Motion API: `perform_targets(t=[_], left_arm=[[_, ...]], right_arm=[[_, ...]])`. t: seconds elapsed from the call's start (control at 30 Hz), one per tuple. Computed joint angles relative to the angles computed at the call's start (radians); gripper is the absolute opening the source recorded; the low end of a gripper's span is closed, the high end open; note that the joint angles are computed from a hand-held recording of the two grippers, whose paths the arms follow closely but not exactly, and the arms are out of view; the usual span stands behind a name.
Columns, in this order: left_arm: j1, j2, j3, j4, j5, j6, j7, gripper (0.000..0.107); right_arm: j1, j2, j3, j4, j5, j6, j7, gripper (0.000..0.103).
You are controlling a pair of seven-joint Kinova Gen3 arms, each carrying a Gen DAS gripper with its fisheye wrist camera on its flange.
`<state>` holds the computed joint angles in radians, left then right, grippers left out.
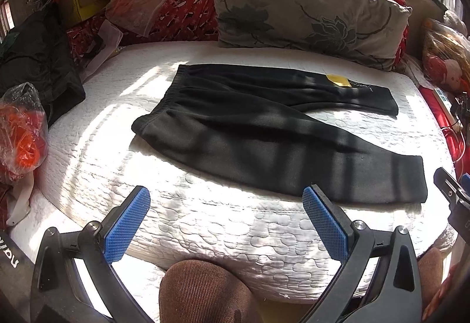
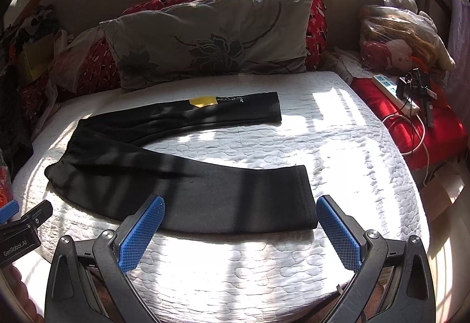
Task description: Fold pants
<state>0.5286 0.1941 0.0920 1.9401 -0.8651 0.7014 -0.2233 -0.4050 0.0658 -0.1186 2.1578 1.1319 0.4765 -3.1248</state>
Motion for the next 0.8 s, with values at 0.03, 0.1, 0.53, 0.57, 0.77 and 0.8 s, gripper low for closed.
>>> perform_targets(t=[0.03, 0.1, 0.53, 0.57, 0.77, 0.8], left_arm=[[0.001, 0.001, 0.001, 0.000, -0.001, 0.003, 0.001, 0.103], [0.005, 0.003, 0.002, -0.002, -0.003, 0.009, 0.004, 0.103], [0.022, 0.017, 0.004, -0.016, -0.009, 0.032, 0.005, 0.103], [0.021, 0.017, 0.004, -0.016, -0.006, 0.030, 0.002, 0.103], [0.017, 0.019, 0.001, -0.015, 0.009, 0.025, -0.011, 0.103], [0.015, 0.019, 0.000, -0.015, 0.012, 0.023, -0.015, 0.103]], right_arm=[[-0.001, 0.000, -0.001, 0.000, 0.000, 0.002, 0.001, 0.103], [-0.001, 0.001, -0.002, 0.002, -0.004, -0.004, 0.005, 0.103], [0.006, 0.010, 0.010, 0.002, -0.043, -0.026, 0.037, 0.103], [0.006, 0.011, 0.011, 0.002, -0.047, -0.027, 0.040, 0.103], [0.002, 0.013, 0.016, 0.004, -0.045, -0.029, 0.043, 0.103], [0.001, 0.015, 0.015, 0.002, -0.049, -0.027, 0.047, 0.103]])
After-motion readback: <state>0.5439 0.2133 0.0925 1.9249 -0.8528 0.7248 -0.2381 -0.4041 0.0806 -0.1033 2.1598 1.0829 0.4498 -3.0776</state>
